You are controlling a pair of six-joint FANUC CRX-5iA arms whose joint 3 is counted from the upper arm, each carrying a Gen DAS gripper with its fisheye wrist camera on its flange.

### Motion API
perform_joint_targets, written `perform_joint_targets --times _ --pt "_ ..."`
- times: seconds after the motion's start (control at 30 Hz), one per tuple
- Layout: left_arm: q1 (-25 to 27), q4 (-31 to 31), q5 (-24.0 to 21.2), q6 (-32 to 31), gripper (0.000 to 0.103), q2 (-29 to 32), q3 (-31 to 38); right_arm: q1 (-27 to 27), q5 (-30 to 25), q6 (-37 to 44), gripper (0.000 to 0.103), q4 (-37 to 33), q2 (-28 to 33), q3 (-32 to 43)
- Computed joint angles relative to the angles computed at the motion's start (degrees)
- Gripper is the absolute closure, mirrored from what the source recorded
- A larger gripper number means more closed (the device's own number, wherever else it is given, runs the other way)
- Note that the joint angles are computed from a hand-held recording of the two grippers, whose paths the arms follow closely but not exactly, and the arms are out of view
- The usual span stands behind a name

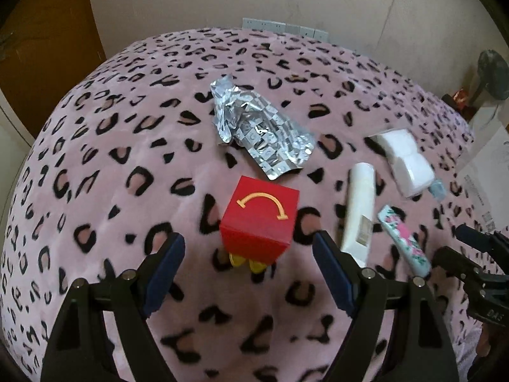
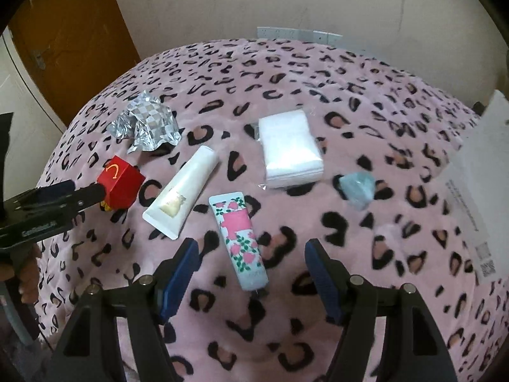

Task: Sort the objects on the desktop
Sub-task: 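Lower the left tool onto the red box while the right tool lowers onto the pink hand-cream tube, then close the left tool on the red box while the right tool grasps the pink tube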

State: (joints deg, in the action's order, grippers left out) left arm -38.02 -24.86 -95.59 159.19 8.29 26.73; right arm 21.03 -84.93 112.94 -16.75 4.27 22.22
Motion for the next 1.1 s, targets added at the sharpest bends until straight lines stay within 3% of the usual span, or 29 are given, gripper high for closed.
perform_joint_targets --times 0.4,0.8,0.97,1.1 --pt "5.05 5.03 6.54 -2.18 0.02 -0.59 -6.33 2.53 1.56 0.12 0.032 2.35 2.29 -2.32" --pt "5.03 4.36 6.36 -2.16 0.02 1.27 -5.73 3.28 3.99 -2.94 0.032 2.65 3.35 -4.44" --pt "4.59 3.96 5.96 -2.53 0.045 2.02 -4.85 3.45 5.23 -4.95 0.035 3.11 2.71 -5.78" --pt "3.87 3.11 4.41 -2.67 0.047 2.87 -3.41 3.21 5.06 -5.85 0.05 2.58 2.53 -5.87"
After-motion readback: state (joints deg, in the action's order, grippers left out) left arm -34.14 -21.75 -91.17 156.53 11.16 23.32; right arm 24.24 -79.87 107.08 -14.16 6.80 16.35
